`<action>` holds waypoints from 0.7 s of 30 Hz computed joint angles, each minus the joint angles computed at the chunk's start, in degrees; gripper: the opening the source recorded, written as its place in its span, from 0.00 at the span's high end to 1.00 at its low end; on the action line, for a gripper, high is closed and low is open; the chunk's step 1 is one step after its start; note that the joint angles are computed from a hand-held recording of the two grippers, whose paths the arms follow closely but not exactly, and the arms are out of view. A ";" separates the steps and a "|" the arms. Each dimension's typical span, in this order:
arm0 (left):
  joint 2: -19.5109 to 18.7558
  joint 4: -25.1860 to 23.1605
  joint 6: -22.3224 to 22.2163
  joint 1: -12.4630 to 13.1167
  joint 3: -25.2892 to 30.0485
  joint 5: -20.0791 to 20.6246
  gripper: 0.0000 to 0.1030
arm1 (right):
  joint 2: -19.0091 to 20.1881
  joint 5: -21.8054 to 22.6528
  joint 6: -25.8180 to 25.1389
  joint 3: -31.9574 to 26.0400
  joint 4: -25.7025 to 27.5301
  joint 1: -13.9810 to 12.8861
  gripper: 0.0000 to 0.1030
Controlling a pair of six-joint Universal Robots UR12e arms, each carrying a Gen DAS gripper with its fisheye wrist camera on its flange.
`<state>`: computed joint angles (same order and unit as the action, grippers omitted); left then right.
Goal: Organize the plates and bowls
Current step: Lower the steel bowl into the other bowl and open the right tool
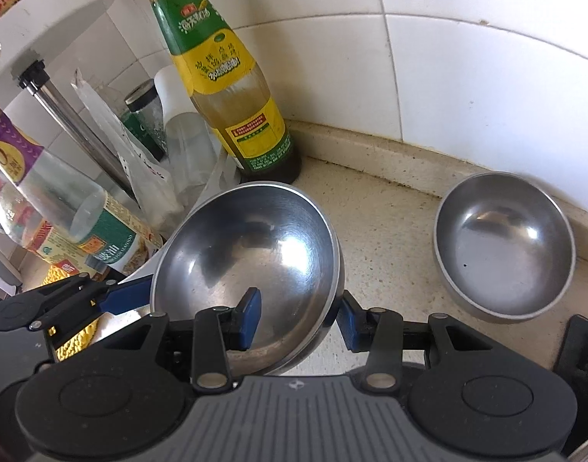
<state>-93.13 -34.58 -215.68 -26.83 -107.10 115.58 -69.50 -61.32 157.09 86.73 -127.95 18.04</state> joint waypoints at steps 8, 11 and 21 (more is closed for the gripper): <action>0.22 1.29 1.85 -1.33 0.45 0.45 0.34 | -2.44 -0.76 1.10 2.19 -1.95 -0.92 0.53; 0.15 1.85 2.78 -2.00 0.77 0.60 0.34 | -3.50 -1.37 1.65 3.18 -2.46 -1.34 0.53; -0.55 3.17 6.05 -4.20 1.88 -0.37 0.34 | -7.24 -3.28 3.45 6.99 -4.56 -3.18 0.53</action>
